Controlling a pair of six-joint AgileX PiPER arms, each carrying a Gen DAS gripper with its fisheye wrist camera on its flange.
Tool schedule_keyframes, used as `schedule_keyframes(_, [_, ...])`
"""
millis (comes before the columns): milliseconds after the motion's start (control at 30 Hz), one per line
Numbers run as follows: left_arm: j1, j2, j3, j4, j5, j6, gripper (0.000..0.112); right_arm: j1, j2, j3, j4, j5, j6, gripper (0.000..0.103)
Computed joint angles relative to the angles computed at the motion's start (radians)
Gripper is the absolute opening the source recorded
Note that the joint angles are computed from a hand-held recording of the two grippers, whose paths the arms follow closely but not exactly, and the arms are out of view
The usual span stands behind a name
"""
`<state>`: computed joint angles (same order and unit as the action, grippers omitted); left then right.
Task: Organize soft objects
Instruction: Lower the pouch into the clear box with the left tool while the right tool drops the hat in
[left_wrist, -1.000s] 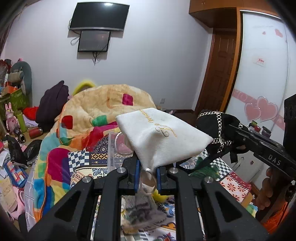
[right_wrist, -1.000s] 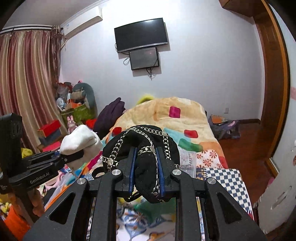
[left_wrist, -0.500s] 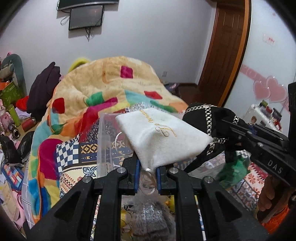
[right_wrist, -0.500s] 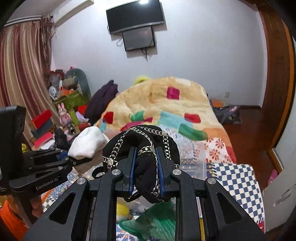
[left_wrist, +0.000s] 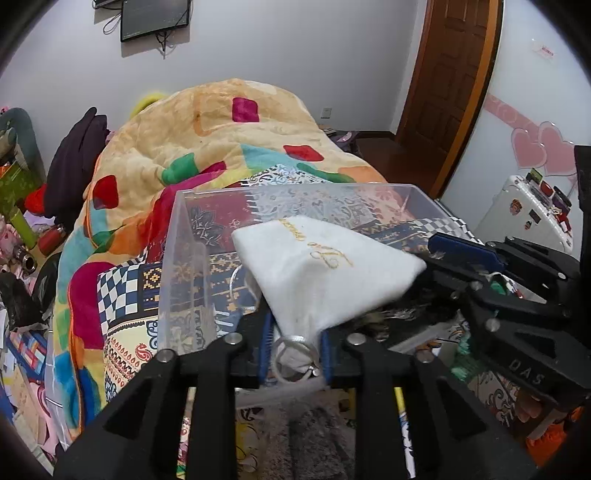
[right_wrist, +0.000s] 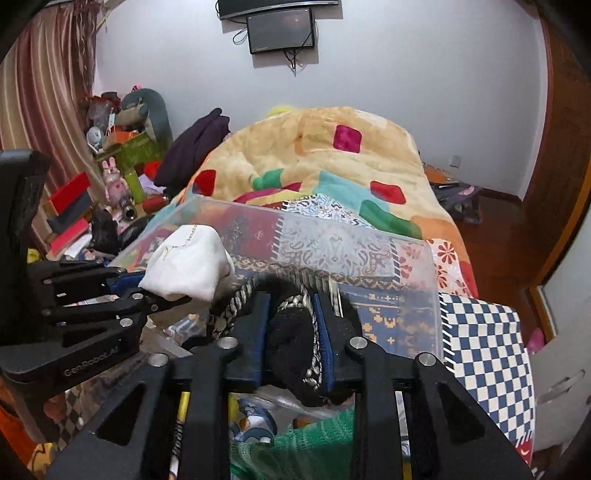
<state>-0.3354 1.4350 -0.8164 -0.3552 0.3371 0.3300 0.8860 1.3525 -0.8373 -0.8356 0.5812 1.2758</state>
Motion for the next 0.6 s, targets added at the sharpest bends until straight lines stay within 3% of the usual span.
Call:
schedule_keyframes(33, [-0.001,-0.009,0.004,-0.001,0.001,0.0,0.032,0.002,-0.006,-0.001,0.003,0.005,-0.003,0.032])
schedule_keyframes(100, [-0.004,-0.035,0.02,0.002,-0.009,-0.01,0.05,0.0,-0.022,0.002,0.007,0.001,-0.004,0.036])
schedule_keyframes(333, [0.043,-0.175,0.066,-0.16,0.021,0.115,0.056,0.027,-0.114,0.015,-0.021,0.04,0.036,0.039])
schedule_keyframes(467, [0.059,-0.282,0.103,-0.15,0.017,0.095,0.067,0.114,-0.193,0.038,-0.116,0.129,0.135,0.057])
schedule_keyframes(600, [0.074,-0.368,0.141,-0.157,0.035,0.099,0.072,0.21,-0.224,0.05,-0.18,0.231,0.212,0.067])
